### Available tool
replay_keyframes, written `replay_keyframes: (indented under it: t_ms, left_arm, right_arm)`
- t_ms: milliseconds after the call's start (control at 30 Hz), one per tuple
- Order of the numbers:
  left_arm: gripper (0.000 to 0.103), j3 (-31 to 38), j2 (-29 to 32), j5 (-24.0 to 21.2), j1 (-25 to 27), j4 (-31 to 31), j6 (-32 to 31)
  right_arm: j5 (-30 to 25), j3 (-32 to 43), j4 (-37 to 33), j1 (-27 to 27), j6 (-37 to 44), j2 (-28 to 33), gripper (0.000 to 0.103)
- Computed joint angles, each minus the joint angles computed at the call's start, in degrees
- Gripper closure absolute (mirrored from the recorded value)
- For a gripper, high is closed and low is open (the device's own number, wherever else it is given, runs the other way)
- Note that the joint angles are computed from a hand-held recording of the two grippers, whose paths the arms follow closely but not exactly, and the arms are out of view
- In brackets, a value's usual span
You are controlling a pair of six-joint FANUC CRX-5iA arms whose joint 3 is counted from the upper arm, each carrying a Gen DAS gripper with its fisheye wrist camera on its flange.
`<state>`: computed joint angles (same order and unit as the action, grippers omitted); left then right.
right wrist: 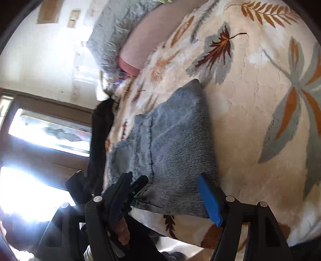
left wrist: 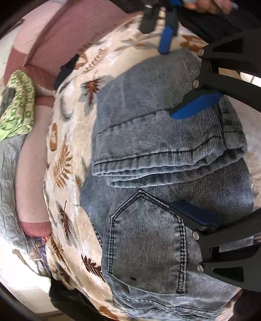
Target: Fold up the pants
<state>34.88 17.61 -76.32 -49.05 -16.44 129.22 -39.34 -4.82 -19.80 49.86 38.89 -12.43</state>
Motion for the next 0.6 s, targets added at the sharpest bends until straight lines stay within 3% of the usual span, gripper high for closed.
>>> replay_keyframes:
  t_ms: [167, 600]
  left_arm:
    - [0.019, 0.86, -1.52, 0.58, -2.43, -5.6, 2.07]
    - [0.019, -4.94, -7.38, 2.16, -2.19, -7.44, 7.8]
  right_arm:
    - [3.9, -0.24, -4.89, -0.16, 8.84, -1.4, 0.03]
    - [3.96, 0.11, -7.68, -1.13, 11.36, -0.93, 0.03]
